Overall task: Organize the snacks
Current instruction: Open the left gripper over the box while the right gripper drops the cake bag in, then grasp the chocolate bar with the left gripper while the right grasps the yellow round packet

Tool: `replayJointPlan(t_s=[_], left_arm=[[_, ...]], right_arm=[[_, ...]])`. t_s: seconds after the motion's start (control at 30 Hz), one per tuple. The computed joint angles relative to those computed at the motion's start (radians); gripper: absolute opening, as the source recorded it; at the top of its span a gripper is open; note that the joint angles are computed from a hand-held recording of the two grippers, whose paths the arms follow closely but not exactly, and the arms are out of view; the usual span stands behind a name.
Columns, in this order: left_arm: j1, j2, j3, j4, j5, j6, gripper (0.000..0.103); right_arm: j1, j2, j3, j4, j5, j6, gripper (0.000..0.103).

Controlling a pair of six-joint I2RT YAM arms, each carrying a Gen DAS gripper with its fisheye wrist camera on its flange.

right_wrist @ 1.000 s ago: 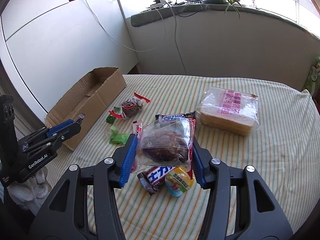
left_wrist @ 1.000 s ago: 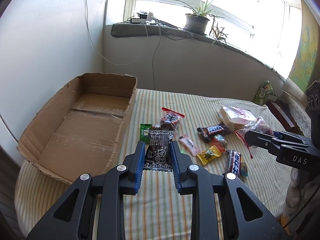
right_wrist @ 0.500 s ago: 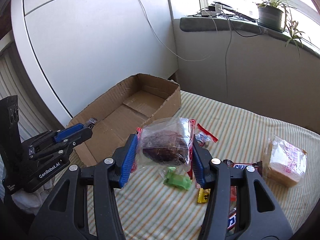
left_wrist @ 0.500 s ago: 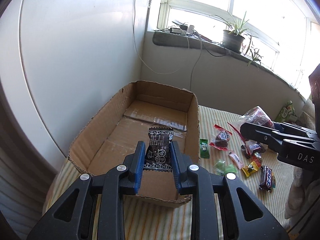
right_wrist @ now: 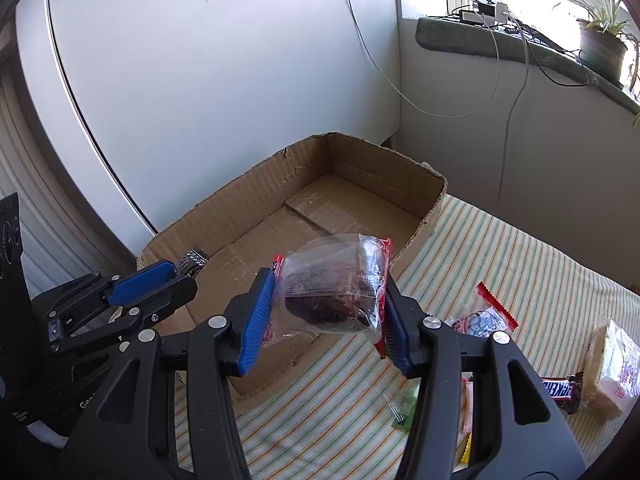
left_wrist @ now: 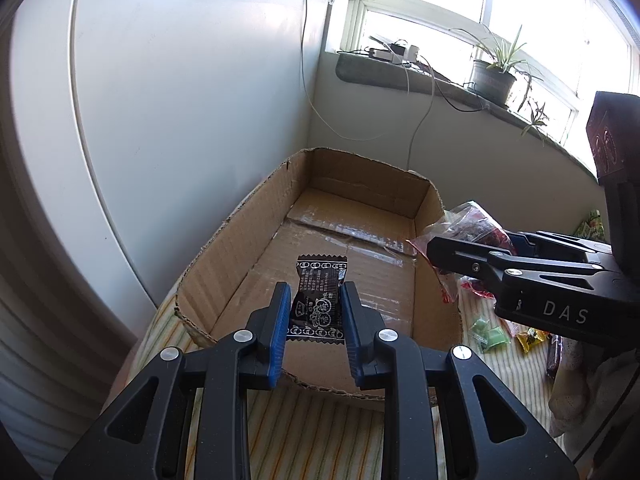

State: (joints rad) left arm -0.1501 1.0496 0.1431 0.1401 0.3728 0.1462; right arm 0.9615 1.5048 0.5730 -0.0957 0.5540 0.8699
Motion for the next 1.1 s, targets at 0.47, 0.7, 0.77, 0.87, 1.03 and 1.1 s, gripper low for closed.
replayJointPlan(t_s=[0.47, 0.7, 0.77, 0.87, 1.03, 1.1], left_arm=[[0.001, -0.022, -0.005, -0.014, -0.011, -0.012, 0.030], [0.000, -0.116, -0.011, -0.087, -0.007, -0.027, 0.030], [-0.012, -0.162, -0.015, -0.121, -0.011, -0.035, 0.030], [-0.051, -0.233, -0.020, -0.173, -0.028, -0.056, 0.030], [-0.152, -0.331, -0.033, -0.242, -0.073, -0.106, 0.030], [-0.211, -0.359, -0.039, -0.257, -0.105, -0.134, 0.030]], right_arm=[[-0.027, 0.041, 0.003, 0.046, -0.024, -0.035, 0.070], [0.018, -0.054, -0.034, -0.031, 0.025, 0.018, 0.070], [0.039, -0.091, -0.046, -0.068, 0.045, 0.048, 0.070], [0.082, -0.146, -0.063, -0.136, 0.084, 0.101, 0.070], [0.181, -0.251, -0.091, -0.309, 0.160, 0.241, 0.070], [0.231, -0.294, -0.103, -0.406, 0.188, 0.333, 0.070]])
